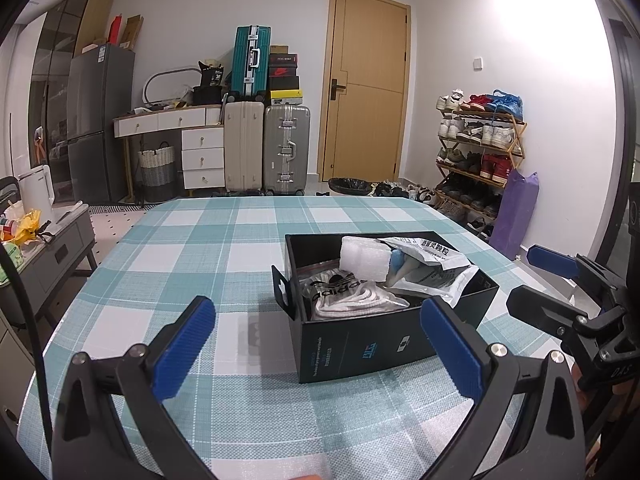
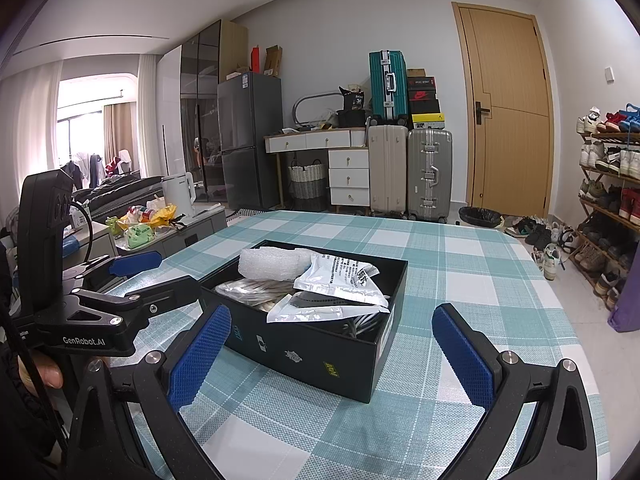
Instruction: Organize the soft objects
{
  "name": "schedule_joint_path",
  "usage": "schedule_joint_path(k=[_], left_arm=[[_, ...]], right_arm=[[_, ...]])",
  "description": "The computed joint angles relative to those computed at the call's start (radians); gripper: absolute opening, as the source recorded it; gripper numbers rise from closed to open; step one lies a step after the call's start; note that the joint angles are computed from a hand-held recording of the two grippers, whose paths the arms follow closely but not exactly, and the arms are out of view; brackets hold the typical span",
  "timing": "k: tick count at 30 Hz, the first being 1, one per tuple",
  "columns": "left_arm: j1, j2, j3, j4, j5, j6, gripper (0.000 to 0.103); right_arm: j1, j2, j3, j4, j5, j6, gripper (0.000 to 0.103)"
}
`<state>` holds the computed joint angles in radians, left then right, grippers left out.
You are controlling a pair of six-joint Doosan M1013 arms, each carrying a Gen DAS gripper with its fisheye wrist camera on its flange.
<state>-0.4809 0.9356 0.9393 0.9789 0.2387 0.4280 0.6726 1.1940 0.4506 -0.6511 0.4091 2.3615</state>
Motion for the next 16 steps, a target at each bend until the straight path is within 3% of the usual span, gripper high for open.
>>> schedule_joint_path(k=[16], left_arm=[[0.002, -0.005, 0.008, 0.039, -0.008, -0.033, 0.103]], right_arm=[[0.000, 0.000, 0.001, -0.002, -0.001, 0.001, 0.103]])
